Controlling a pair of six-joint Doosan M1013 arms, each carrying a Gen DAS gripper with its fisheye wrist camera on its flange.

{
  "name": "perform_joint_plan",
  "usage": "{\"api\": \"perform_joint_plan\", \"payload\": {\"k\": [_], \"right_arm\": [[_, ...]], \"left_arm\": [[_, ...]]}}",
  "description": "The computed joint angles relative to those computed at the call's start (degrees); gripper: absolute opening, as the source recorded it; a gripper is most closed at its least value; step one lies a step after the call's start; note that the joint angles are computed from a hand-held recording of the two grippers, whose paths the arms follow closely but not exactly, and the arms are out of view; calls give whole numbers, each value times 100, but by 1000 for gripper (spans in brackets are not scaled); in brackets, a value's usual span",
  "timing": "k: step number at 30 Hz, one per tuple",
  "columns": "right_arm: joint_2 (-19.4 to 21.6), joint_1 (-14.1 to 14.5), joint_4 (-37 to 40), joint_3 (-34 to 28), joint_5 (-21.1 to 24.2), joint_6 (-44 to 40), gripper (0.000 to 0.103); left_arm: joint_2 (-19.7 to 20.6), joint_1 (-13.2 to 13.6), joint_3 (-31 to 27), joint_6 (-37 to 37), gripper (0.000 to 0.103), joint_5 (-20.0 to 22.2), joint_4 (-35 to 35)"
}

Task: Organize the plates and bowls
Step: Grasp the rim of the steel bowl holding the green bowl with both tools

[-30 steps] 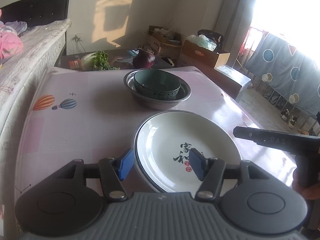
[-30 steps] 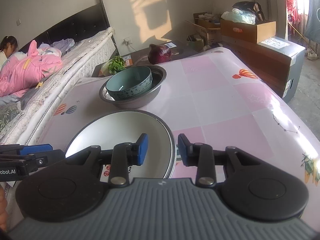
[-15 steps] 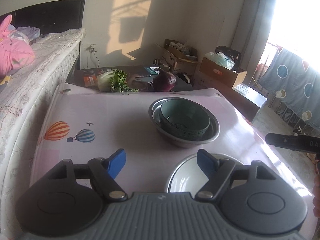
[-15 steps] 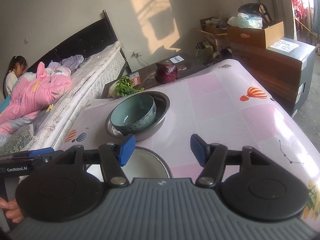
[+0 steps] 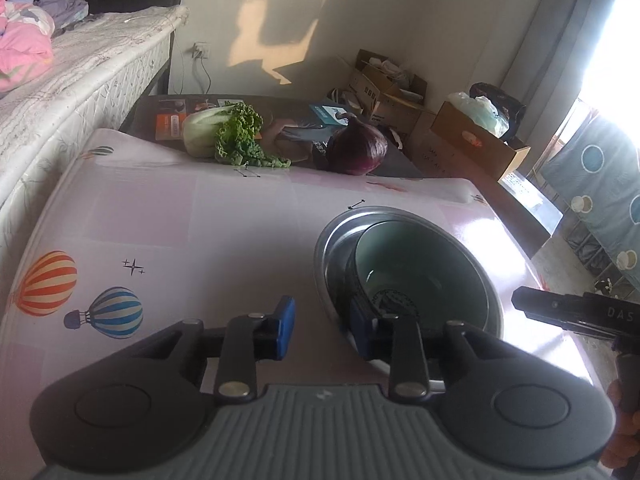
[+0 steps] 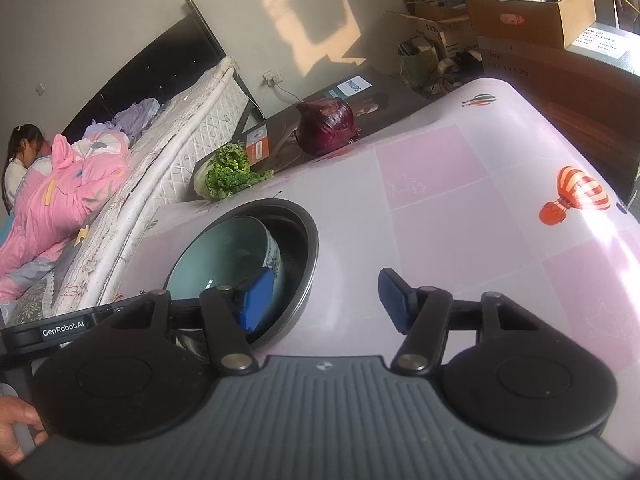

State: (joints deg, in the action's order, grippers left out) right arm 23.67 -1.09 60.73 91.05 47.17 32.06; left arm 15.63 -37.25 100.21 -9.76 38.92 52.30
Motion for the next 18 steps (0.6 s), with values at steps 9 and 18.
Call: {"api": "perform_joint_plan", "payload": {"k": [9,18], "right_arm": [[343,207,-366,-305,95,263,43],[487,333,-494,-449,144,345,29]], "left_arm": [[141,128,-94,126,32,-94,-135],[276,267,-226,505,33,-187,-555]]}}
